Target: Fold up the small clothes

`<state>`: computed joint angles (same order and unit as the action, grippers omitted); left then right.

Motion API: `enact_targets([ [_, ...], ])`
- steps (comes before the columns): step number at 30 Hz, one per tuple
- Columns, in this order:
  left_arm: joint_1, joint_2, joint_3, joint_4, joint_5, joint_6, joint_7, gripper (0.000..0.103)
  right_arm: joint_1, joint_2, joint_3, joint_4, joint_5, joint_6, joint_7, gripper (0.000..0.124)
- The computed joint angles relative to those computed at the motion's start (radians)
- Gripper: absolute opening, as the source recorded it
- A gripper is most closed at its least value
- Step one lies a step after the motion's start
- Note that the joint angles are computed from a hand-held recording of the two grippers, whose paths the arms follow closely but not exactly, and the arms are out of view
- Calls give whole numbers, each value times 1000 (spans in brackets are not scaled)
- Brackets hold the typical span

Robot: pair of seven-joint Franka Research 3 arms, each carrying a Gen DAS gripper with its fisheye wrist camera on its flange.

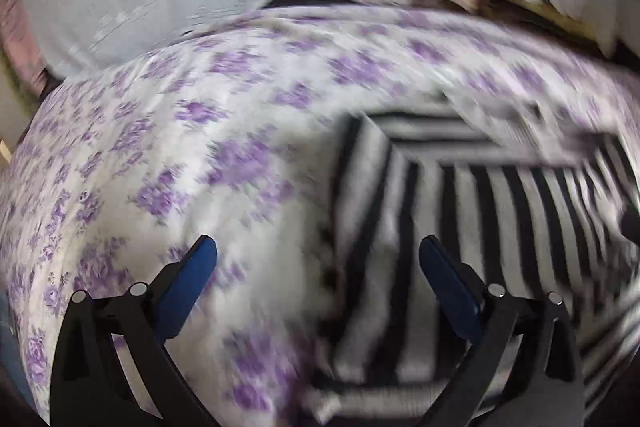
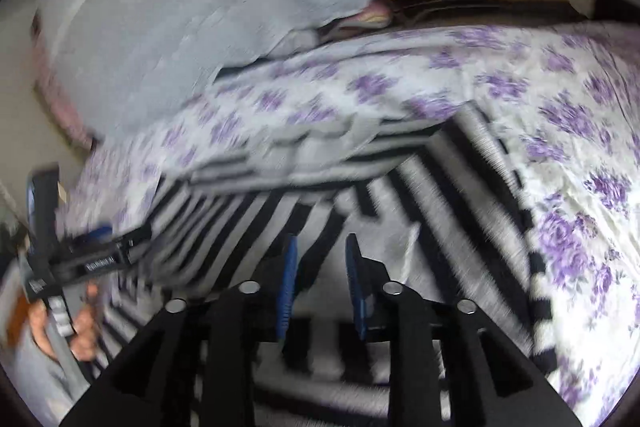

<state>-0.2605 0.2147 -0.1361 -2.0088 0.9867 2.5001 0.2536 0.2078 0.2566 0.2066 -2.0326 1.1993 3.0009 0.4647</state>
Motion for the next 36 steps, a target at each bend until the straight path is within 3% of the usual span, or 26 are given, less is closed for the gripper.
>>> enact_targets([
  [2,-30,22,-5,10,29,-77,15,99,-13,3,20,-19,-74,31,49,36],
  [3,-32,11,-4,-7,45,-70,-20,99,-34,5,42,-8,-6,28,-16,36],
  [5,-15,-18,-12,-32,1,-55,-17,99,-8,-11,9,-16,41,28,-34,35],
  [7,-14,-64,-14,-67,33,-27,-72,99,-5,-25,22,-18,89,53,-79,37],
  [10,0,-86,-33,-62,33,60,-45,99,-8,-43,13,8,138,-94,-118,37],
  [13,5,-38,-47,5,-24,142,64,99,-23,-3,-27,82,129,-336,-14,38],
  [15,5,37,-48,73,-105,167,175,99,-37,71,-56,153,103,-416,126,38],
  [17,-20,110,-15,133,-222,121,281,99,-84,117,-57,186,138,-505,171,24],
  [18,-26,128,9,127,-236,140,292,99,-110,127,-63,189,153,-538,180,7],
  [19,-4,112,-1,98,-189,182,233,99,-121,122,-69,180,163,-529,183,3],
  [20,-16,97,12,87,-166,168,210,99,-136,110,-73,163,197,-505,159,3],
  [22,-75,63,61,76,-43,37,97,99,-157,99,-89,152,232,-469,149,3],
  [24,-88,36,73,60,12,-93,30,99,-154,85,-108,140,224,-390,200,4],
  [25,-75,22,76,48,15,-113,19,99,-156,71,-108,133,248,-350,202,9],
  [26,-27,-3,52,28,-11,-77,21,99,-164,61,-102,134,284,-347,187,14],
  [28,26,-28,32,11,-72,30,52,98,-158,53,-92,157,311,-371,149,36],
  [31,43,18,-1,92,-127,129,152,98,-101,95,-81,242,171,-381,177,51],
  [33,3,94,-2,201,-131,51,226,98,-97,159,-75,319,88,-437,245,55],
  [35,-54,184,25,312,-93,-91,257,98,-69,213,-93,357,19,-338,347,55],
  [36,-84,252,48,377,-66,-190,276,99,-90,232,-77,359,56,-262,310,41],
])
